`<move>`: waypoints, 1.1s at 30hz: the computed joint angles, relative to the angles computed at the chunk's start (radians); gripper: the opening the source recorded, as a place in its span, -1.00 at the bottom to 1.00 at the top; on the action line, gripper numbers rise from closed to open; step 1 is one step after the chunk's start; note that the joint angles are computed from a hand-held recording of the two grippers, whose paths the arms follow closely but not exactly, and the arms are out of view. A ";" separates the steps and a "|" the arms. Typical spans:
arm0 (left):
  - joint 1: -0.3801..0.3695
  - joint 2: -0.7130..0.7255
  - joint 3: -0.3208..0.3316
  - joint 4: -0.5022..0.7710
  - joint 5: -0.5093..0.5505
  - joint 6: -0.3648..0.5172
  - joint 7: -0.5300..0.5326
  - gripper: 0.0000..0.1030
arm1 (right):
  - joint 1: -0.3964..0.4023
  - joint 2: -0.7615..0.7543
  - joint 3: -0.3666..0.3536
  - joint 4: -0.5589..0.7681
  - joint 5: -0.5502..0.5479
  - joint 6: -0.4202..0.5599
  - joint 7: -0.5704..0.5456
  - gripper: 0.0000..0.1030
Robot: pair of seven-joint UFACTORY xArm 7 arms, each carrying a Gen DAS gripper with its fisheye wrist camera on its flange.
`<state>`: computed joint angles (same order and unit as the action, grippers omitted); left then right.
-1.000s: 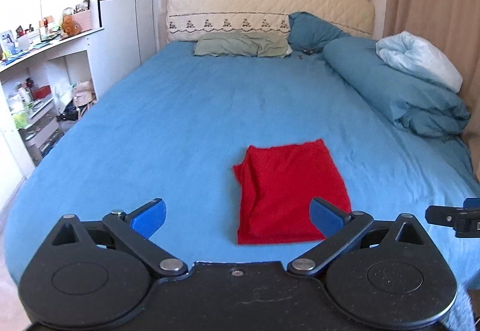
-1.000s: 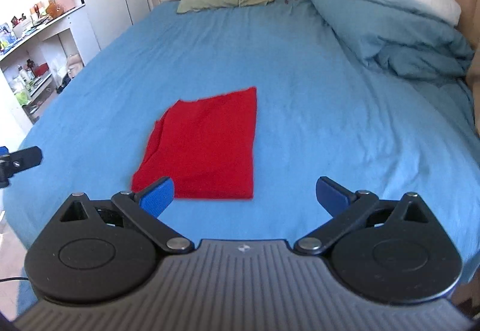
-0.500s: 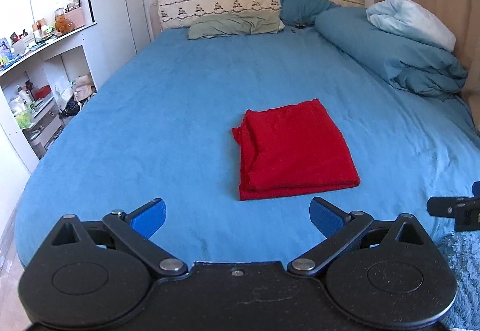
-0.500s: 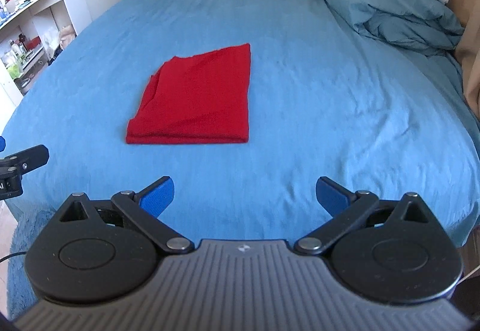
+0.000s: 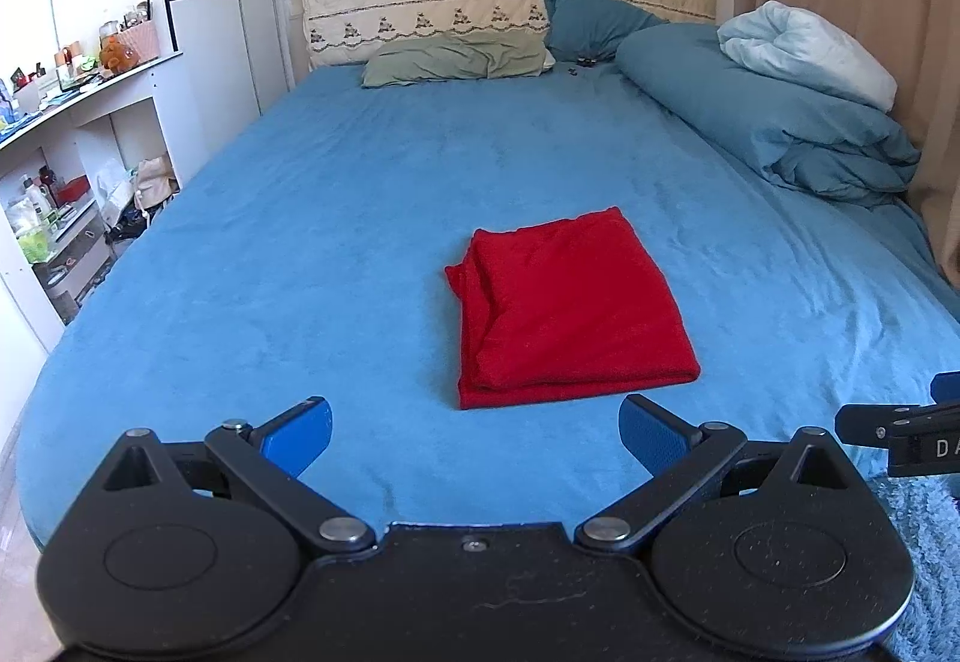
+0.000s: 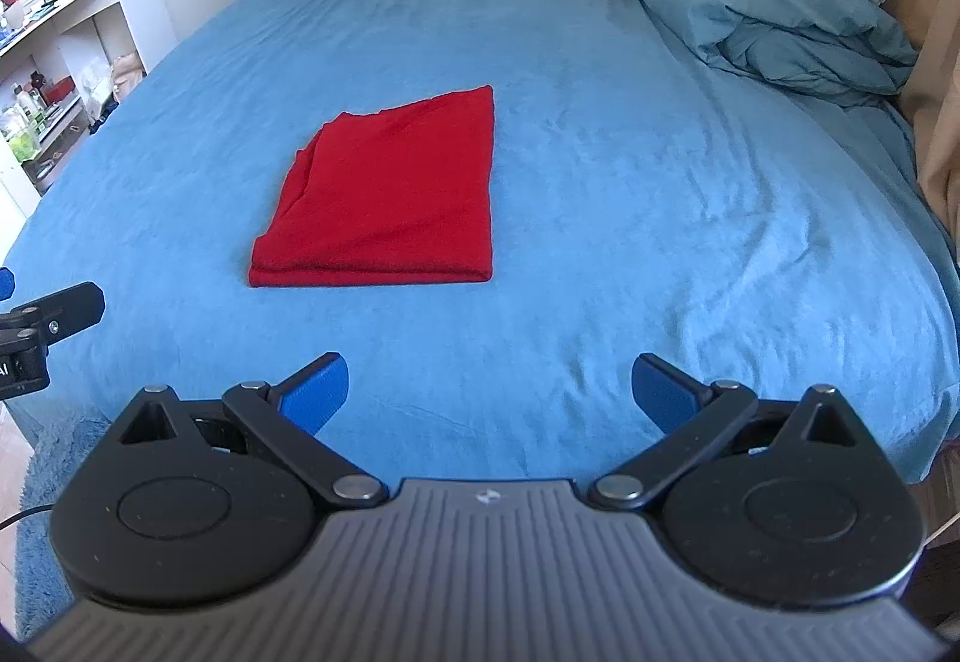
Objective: Fold small clothes
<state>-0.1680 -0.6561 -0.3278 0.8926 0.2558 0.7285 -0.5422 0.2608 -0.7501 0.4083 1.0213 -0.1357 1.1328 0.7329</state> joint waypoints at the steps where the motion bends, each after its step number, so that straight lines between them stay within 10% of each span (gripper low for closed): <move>1: 0.002 0.000 -0.004 0.001 0.003 0.002 -0.004 1.00 | 0.001 -0.001 -0.001 0.000 0.000 0.001 -0.001 1.00; 33: 0.010 -0.028 -0.005 -0.005 0.009 0.006 -0.011 1.00 | 0.008 -0.011 -0.006 -0.015 0.009 0.002 -0.001 1.00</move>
